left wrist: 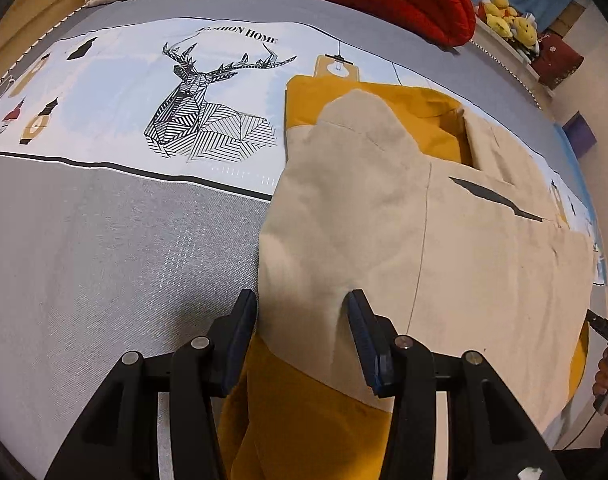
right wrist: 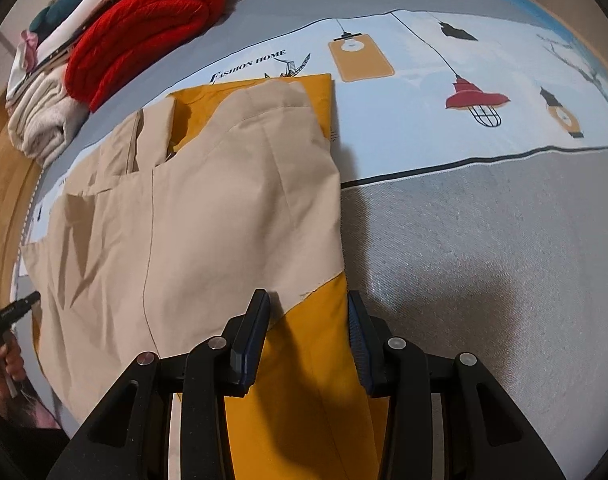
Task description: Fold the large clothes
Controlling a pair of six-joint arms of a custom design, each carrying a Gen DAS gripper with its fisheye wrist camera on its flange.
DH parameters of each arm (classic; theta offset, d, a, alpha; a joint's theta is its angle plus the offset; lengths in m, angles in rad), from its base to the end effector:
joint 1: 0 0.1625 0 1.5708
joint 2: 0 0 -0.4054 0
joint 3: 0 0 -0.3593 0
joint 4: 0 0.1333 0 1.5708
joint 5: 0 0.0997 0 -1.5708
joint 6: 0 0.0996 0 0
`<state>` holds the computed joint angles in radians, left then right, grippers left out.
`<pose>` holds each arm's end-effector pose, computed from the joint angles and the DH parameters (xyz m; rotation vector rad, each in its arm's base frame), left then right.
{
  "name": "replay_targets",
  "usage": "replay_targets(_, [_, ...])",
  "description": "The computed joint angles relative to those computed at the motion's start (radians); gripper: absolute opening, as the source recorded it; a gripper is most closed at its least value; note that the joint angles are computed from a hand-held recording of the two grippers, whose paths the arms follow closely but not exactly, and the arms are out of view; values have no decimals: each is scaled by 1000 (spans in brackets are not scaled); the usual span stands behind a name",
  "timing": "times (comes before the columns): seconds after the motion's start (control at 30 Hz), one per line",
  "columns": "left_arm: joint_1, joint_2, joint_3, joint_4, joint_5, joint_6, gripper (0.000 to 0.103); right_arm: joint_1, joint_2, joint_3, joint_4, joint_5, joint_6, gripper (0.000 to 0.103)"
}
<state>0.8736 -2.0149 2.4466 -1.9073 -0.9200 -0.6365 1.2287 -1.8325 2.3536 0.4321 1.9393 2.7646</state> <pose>-0.0081 -0.3113 0.2899 0.1178 2.5368 -0.4348 0.0316 -0.2015 0.2417 -0.1061 -2.5281 0.5886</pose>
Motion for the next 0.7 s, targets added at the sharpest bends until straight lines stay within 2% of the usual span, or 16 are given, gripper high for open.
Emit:
replay_targets(0.03, [1,1,0,-3,-1,0,42,12,2,1,-5,12,-3,39])
replay_targets(0.07, [2,-1,3,-10,-2,6,40,33,-1,5,-17,29,-7,31])
replay_targets(0.1, [-1,-2,3,-11,-2,6,33,45,-4,7,-22,38,-9,23])
replay_targets(0.13, [-4,-4,3,-9,-1,6,21,59,-7,7,-24,45,-9,15])
replay_targets(0.2, [-9,-14,-1,-8,-6,18,6,88,-30,9,-26,48,-1,10])
replay_targets(0.3, [-73,-66,-7,31,35,2,4,164,-69,-2,-15,54,33,5])
replay_targets(0.47, [-214,-157,-29,18,121,-17,3,402,-149,-53,-26,140,156,4])
replay_targets(0.53, [-231,-145,-24,-40,166,-7,3,465,-177,-68,-64,151,177,4])
replay_targets(0.6, [-215,-104,-19,-122,195,18,3,532,-137,-82,-135,225,174,4])
replay_targets(0.63, [-198,-73,-16,-170,209,28,3,538,-115,-88,-171,244,162,4])
replay_targets(0.7, [-157,-9,-16,-255,218,48,3,494,-77,-100,-209,225,144,4])
